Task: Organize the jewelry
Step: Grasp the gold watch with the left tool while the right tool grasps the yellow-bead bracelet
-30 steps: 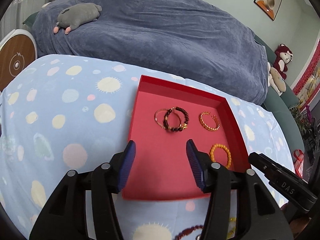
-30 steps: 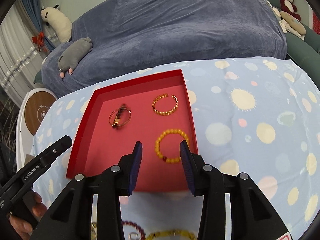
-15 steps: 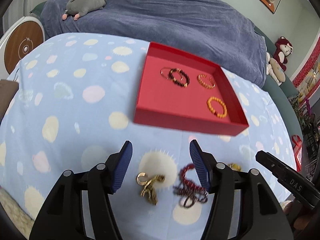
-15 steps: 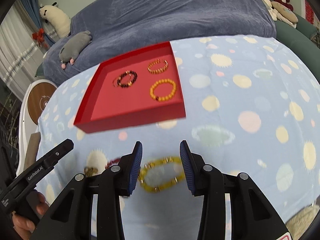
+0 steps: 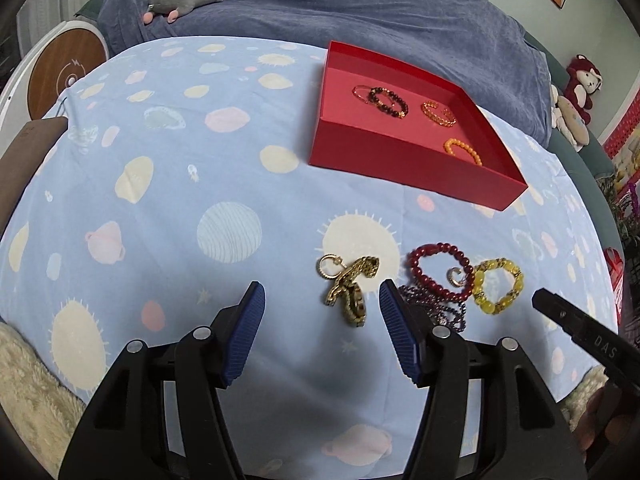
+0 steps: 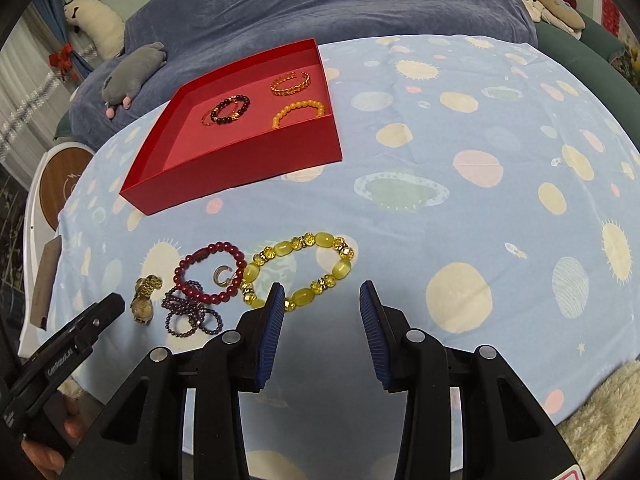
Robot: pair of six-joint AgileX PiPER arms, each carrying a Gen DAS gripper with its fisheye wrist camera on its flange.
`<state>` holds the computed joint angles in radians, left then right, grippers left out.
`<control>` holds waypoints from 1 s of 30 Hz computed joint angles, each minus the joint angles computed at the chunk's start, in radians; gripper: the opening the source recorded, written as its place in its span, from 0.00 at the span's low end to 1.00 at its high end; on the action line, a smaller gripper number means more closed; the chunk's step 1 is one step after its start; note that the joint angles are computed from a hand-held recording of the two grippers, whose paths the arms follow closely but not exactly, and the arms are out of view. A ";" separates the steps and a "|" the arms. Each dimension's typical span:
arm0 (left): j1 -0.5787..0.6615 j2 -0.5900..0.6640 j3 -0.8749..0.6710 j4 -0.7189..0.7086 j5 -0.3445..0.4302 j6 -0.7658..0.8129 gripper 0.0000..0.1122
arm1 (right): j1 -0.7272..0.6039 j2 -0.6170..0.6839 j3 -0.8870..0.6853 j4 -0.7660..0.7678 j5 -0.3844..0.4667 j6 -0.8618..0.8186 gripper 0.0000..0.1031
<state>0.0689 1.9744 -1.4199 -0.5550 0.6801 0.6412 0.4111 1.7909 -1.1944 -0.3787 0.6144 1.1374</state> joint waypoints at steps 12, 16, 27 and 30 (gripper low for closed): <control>-0.028 0.037 -0.014 0.050 -0.027 -0.040 0.50 | -0.031 0.129 -0.134 0.009 0.034 0.001 0.37; -0.042 0.051 -0.017 0.058 -0.040 -0.042 0.47 | -0.030 0.162 -0.157 0.020 0.051 -0.013 0.32; -0.054 0.048 0.000 -0.007 -0.027 0.046 0.13 | -0.036 0.106 -0.057 0.019 0.001 0.003 0.09; -0.044 0.045 0.000 -0.021 -0.005 0.042 0.13 | -0.029 0.084 -0.031 0.027 -0.007 0.006 0.09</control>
<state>0.0246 2.0197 -1.4199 -0.5757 0.6751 0.6836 0.3821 1.8748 -1.2257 -0.3517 0.6077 1.1432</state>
